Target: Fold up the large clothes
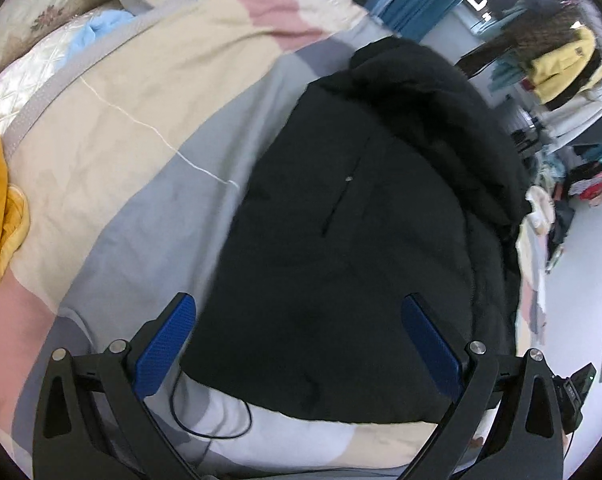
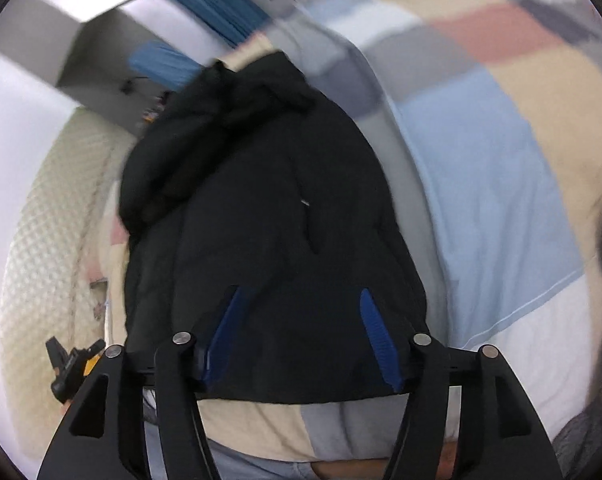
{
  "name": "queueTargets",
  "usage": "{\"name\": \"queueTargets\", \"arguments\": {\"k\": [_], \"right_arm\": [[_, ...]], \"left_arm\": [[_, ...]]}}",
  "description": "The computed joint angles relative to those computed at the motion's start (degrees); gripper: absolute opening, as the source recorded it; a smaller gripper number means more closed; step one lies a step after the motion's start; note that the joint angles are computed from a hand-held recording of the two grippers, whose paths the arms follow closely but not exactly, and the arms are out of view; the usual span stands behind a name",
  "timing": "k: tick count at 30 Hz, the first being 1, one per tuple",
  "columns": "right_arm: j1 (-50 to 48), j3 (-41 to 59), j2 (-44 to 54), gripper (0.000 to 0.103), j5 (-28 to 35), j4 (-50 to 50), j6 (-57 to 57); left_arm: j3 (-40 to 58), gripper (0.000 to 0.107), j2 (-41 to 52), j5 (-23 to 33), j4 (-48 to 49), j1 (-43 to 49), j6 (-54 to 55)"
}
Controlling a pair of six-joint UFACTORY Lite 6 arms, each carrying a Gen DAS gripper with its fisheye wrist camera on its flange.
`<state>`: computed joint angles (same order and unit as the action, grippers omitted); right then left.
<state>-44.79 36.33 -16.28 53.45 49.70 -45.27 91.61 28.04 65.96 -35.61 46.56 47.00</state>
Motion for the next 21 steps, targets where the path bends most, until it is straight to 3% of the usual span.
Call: {"name": "queueTargets", "arguments": {"k": [4, 9, 16, 21], "right_arm": [[-2.28, 2.02, 7.91, 0.076, 0.00, -0.39, 2.35], [-3.52, 3.96, 15.88, 0.076, -3.17, -1.24, 5.84], [-2.02, 6.34, 25.38, 0.077, -5.50, 0.78, 5.51], [-1.31, 7.15, 26.65, 0.079, -0.83, 3.79, 0.03]], "left_arm": [[2.80, 0.102, 3.90, -2.21, 4.34, -2.31, -4.25], [6.44, 0.096, 10.53, -1.24, 6.55, -2.76, -9.59], [6.14, 0.096, 12.19, -0.39, 6.42, -2.77, -8.83], [5.06, 0.090, 12.15, 2.25, 3.32, -1.47, -5.53]]}}
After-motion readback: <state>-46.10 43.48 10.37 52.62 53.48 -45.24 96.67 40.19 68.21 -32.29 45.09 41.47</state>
